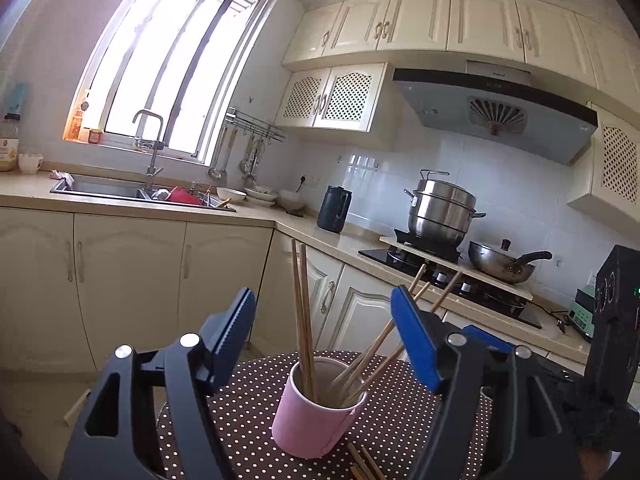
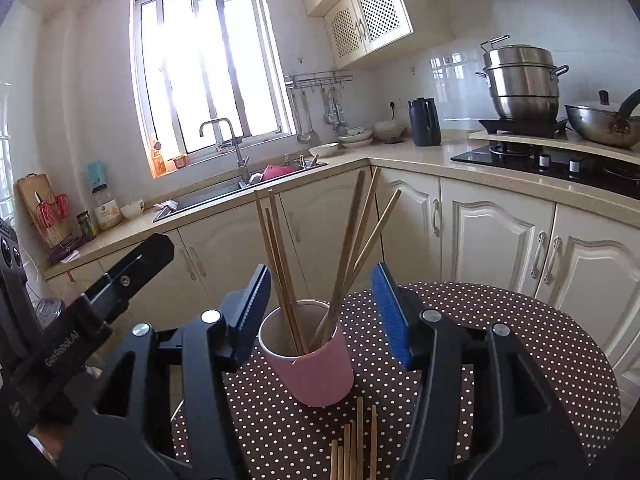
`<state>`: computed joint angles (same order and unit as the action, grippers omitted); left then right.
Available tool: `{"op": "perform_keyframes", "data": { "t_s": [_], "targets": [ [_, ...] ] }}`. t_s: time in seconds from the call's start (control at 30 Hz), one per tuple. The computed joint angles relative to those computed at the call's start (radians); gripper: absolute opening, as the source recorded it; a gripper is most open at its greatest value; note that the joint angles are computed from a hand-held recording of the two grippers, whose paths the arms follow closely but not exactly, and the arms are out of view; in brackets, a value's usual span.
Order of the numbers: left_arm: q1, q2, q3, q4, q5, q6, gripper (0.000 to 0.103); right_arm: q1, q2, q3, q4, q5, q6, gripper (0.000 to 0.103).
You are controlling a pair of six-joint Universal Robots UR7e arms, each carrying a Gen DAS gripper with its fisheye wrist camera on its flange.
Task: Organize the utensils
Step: 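Move the right gripper back to the chopstick pile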
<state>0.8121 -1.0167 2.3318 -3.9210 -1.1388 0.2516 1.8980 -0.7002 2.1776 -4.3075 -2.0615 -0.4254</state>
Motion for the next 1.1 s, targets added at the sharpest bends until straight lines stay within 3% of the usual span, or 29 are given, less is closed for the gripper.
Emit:
{"op": "perform_keyframes", "data": {
  "t_s": [0.37,0.57,0.83,1.1],
  "targets": [
    [-0.126,-0.115,0.114,0.067,0.132,-0.035,0.070,0.093,-0.046,0.097,-0.072,-0.097,-0.025,0.053],
    [-0.197,-0.174,0.187,0.165,0.187,-0.101,0.071,0.106,-0.074,0.185,-0.112,-0.133,-0.003,0.053],
    [-0.215,-0.233,0.234,0.412,0.173,-0.249,0.071,0.070,-0.098,0.307,-0.114,-0.151,0.040,0.054],
    [-0.188,-0.199,0.208,0.670,0.148,-0.358,0.071,-0.030,-0.104,0.397,-0.034,-0.116,0.114,0.054]
  ]
}}
